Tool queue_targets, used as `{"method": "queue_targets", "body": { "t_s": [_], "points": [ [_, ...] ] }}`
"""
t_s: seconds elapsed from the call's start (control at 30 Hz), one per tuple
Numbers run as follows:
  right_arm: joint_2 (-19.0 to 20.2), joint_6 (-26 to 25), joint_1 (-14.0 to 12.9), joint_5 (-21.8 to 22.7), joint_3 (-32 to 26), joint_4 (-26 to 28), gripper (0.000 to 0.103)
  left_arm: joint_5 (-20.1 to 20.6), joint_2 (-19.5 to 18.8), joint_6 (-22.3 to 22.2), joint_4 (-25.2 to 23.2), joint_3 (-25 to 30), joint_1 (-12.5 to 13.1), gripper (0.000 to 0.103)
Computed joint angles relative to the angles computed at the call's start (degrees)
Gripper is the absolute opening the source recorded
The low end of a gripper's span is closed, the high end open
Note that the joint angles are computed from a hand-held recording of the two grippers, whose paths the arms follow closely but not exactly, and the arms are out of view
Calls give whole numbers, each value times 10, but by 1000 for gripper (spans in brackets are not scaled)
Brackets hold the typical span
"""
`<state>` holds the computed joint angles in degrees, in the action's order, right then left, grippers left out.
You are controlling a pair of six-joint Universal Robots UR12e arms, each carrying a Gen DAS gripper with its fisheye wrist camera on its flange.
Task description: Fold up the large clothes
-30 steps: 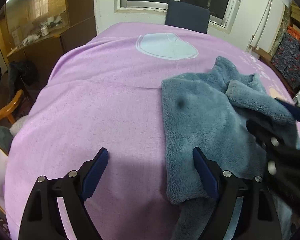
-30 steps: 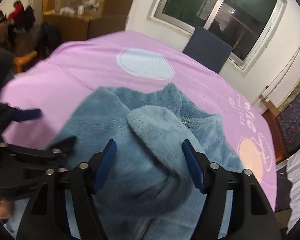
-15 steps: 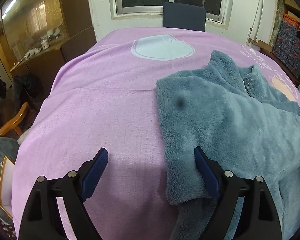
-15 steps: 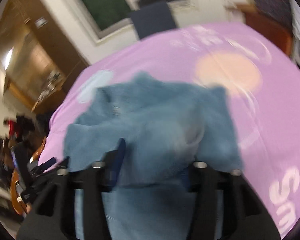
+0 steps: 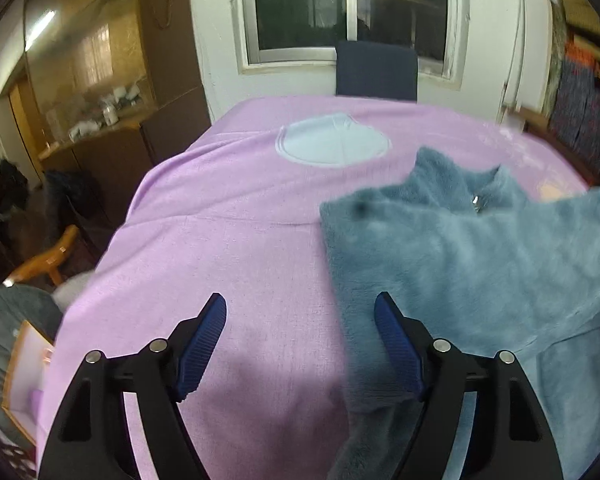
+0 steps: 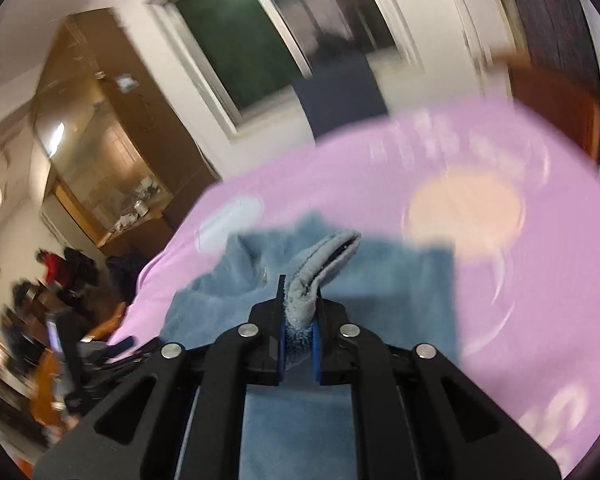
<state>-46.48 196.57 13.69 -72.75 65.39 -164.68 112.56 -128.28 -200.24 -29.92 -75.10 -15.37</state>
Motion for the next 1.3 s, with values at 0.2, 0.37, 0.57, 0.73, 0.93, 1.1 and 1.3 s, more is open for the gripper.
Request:
{"method": "queue_targets", "body": {
  "t_s": [0.2, 0.37, 0.57, 0.73, 0.93, 1.1, 1.3],
  "points": [
    [36, 57, -21, 25, -37, 170, 11, -23, -2, -7, -40, 9, 5, 79],
    [6, 83, -22, -7, 10, 85, 30, -14, 0, 6, -23, 20, -1, 77],
    [7, 24, -11, -11, -12, 71, 29, -54, -35, 73, -17, 95, -16, 77],
    [32, -8, 6, -23, -54, 119, 29, -74, -83, 94, -71, 171, -22, 77],
    [67, -22, 13, -38, -101, 198, 28, -53, -109, 100, -81, 187, -24, 88],
    [68, -32, 14, -40, -99, 191, 28, -99, -100, 69, -96, 181, -12, 89],
    [34, -24, 8, -13, -48, 150, 30, -102, -45, 74, -24, 91, -10, 88]
  ]
}}
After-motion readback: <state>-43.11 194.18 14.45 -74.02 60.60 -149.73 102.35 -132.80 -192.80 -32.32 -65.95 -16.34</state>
